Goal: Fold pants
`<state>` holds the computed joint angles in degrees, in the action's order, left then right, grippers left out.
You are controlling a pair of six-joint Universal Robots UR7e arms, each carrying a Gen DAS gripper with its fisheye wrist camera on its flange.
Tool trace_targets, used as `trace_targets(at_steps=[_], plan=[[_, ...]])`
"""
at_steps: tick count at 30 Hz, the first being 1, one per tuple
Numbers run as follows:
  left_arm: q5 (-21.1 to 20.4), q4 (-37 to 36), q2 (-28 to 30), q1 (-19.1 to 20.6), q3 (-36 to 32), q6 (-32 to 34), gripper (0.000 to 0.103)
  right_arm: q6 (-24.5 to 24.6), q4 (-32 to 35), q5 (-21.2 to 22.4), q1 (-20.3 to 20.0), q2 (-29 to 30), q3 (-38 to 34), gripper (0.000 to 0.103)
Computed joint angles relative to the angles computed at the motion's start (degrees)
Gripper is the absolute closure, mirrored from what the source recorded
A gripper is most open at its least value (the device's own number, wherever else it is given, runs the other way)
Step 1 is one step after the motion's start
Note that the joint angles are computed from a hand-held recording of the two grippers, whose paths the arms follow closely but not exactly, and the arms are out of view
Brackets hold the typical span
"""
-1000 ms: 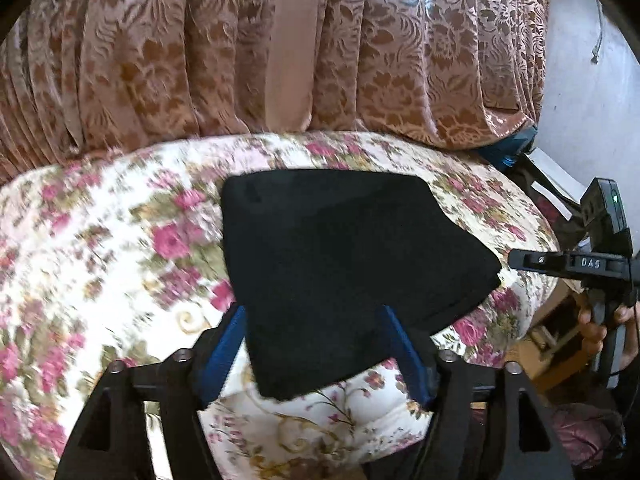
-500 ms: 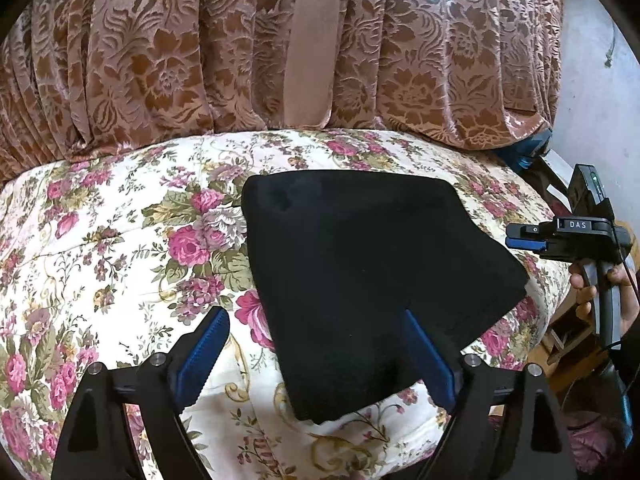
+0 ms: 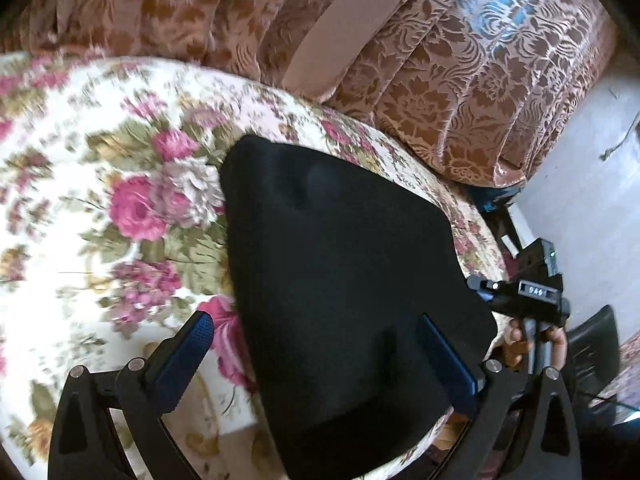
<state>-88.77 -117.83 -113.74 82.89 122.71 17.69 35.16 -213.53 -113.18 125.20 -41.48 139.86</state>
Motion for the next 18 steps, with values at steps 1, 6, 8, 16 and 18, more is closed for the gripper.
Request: trace_targets(at_steps=[1, 6, 8, 16, 18], plan=[[0.39, -0.14, 0.81, -0.04, 0.0, -0.51, 0.0, -0.5, -0.22, 0.98, -0.59, 0.11, 0.16, 0.069], [-3.32, 2.08, 6.15, 2.5, -1.88, -2.34, 0.002, -4.56, -4.22, 7.13, -5.33, 1.81, 1.53, 0.057], [-4.58, 2.16, 7.82, 3.29, -2.3, -3.84, 0.004, -5.65, -9.36, 11.1, -8.49, 3.95, 2.58, 0.047], [-8.01, 1.88, 8.37, 3.0, -2.35, -1.73, 0.054, -11.69, -15.62, 24.7, -17.29, 8.69, 2.52, 0.055], [-8.82, 1.98, 7.28, 2.62, -2.25, -0.99, 0.058, -12.66, -13.23, 21.66, -14.8, 7.56, 1.77, 0.06]])
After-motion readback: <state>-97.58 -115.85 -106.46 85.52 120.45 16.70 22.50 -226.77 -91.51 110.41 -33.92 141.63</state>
